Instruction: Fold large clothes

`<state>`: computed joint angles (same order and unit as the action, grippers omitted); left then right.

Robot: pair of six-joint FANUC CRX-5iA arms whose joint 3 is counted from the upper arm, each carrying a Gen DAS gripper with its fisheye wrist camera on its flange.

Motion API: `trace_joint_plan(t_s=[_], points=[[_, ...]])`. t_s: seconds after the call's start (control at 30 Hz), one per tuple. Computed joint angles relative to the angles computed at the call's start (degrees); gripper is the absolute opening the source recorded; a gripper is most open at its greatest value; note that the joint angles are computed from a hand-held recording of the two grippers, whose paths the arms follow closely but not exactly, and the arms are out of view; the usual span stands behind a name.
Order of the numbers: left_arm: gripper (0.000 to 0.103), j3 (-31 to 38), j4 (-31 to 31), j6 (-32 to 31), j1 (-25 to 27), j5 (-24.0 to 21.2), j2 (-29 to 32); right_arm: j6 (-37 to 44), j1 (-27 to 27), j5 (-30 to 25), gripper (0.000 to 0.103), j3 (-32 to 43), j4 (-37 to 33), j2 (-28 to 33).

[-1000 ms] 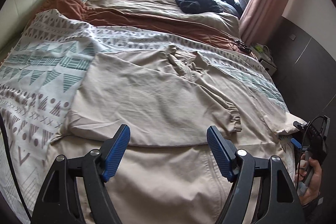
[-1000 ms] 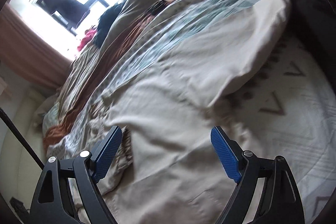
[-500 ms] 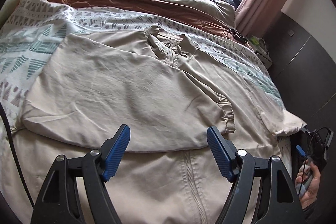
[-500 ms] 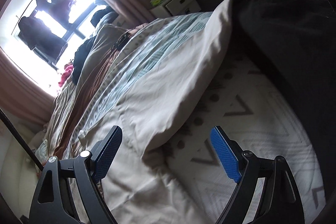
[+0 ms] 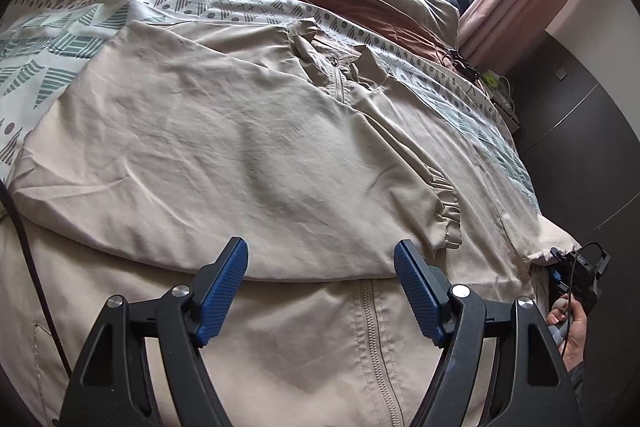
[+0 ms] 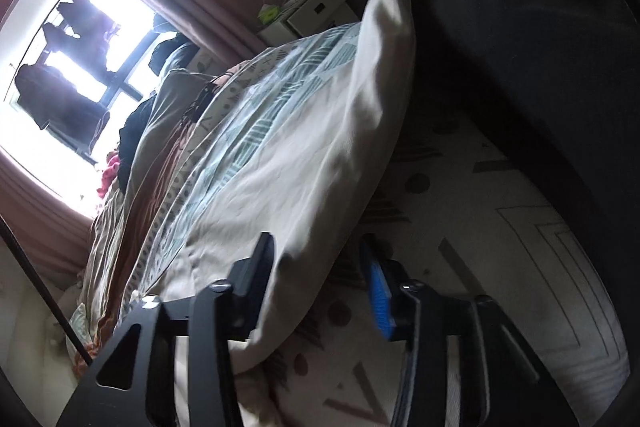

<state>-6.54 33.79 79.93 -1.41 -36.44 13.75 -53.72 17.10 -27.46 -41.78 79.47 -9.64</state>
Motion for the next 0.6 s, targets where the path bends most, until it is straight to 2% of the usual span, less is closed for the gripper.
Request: trace_joint_plan(t_s=[0.07,0.13,0.3,0.53,0.6], points=[[0.076,-0.1,0.0,0.0,0.2,0.1,0.0,-2.4,-1.4,0.9,0.015,-0.5,2.6,-0.3],[0.076,-0.3,0.5,0.1,0.3,0.2,0.1,-4.1,-1.5,0.5,0.004,-0.8,4.7,-0.9],[0.076,-0.8,1.7,-0.2,0.2,0.4,-0.1,-7.0,-0.8,-0.3,0.002,-1.1,13.7,-2.6],[0.076,-1.6,3.4,-1.5,0.2,0.8,-0.3,-4.8,4.1,-1.9,0.002,1.0,17.8,-2.9],[0.076,-1.9,4.1,-2.3,0.3,0.7,-0.4,-5.4,3.9,0.6,0.002,1.6,19.9,-2.5]])
